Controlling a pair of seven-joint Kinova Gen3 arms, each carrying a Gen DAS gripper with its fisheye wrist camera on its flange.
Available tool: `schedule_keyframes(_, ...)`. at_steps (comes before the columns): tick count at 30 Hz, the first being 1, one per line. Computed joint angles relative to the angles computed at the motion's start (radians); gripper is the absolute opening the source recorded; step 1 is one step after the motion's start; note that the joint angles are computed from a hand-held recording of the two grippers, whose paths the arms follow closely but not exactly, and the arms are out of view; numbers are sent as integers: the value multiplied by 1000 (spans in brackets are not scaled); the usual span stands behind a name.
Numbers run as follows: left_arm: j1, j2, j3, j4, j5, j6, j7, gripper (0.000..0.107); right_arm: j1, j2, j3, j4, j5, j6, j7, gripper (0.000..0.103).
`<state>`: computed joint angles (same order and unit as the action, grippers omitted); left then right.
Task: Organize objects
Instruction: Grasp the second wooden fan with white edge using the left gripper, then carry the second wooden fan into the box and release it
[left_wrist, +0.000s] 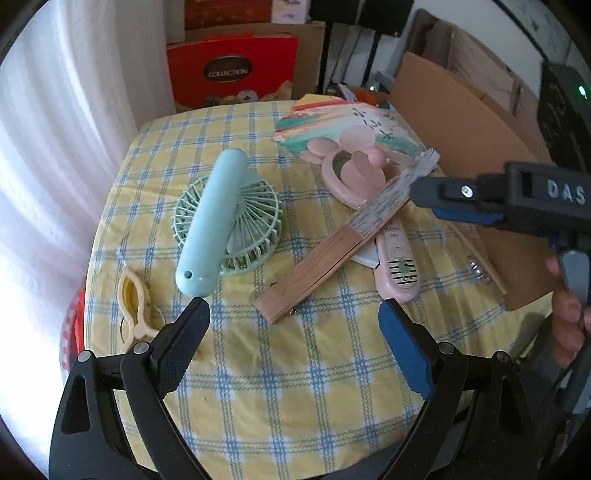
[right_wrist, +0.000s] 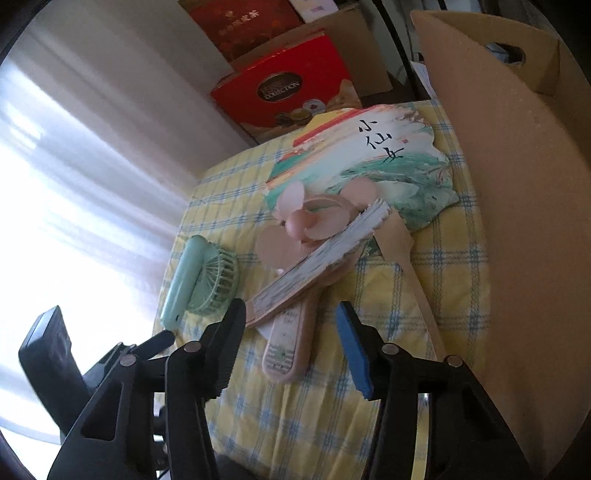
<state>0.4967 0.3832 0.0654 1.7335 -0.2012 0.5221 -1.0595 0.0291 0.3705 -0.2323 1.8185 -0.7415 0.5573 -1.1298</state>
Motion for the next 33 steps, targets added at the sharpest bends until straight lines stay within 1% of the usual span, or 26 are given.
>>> schedule_keyframes(2, -3, 10, 5, -11, 2, 10, -9, 92, -8, 15, 6, -11, 4, -5, -17, 50)
schedule_keyframes(3, -8, 13, 7, -13, 4, 12, -15, 92, -7, 24, 5, -17, 3, -5, -23, 47)
schedule_keyframes(4, -6, 15, 4, -14, 2, 11, -14, 92, -4, 32, 3, -21, 0, -6, -27, 45)
schedule_keyframes(6, 12, 19, -13, -17, -14, 12, 6, 90, -5, 42, 2, -27, 4, -16, -40, 44)
schedule_keyframes(7, 24, 25, -26, -23, -22, 19, 24, 87, -8, 47, 3, -32, 9, -20, -50, 43)
schedule_keyframes(8, 19, 30, -20, -26, -21, 20, 25, 83, -8, 53, 2, -37, 14, -21, -60, 43)
schedule_keyframes(9, 7, 36, -10, -30, -11, 21, 14, 77, -4, 59, -1, -41, 14, -20, -66, 43)
schedule_keyframes(11, -15, 47, 8, -36, 14, 23, -6, 73, 6, 69, -9, -47, 12, -14, -76, 43)
schedule_keyframes(13, -23, 56, 16, -40, 31, 18, -18, 64, 10, 75, -13, -52, 15, -13, -81, 43)
schedule_keyframes(17, -4, 67, 3, -48, 31, 12, -18, 59, 21, 80, -24, -56, 17, -16, -80, 43)
schedule_keyframes(20, 6, 71, 3, -58, 29, 19, -21, 51, 34, 95, -37, -68, 2, -6, -71, 31)
schedule_keyframes(21, 16, 72, -2, -64, 22, 28, -18, 44, 38, 96, -40, -67, -2, -7, -67, 29)
schedule_keyframes(22, 37, 75, -15, -74, 4, 45, -6, 34, 39, 95, -44, -65, -6, -10, -63, 23)
schedule_keyframes(23, 48, 78, -20, -81, -8, 54, 3, 30, 39, 96, -44, -66, -7, -12, -62, 21)
schedule_keyframes(27, 43, 76, -2, -82, -10, 63, -13, 28, 38, 93, -48, -61, -11, -25, -56, 18)
schedule_keyframes(33, -34, 60, 64, -57, 93, 38, -95, 26, 65, 86, -66, -49, -42, -19, -14, 15)
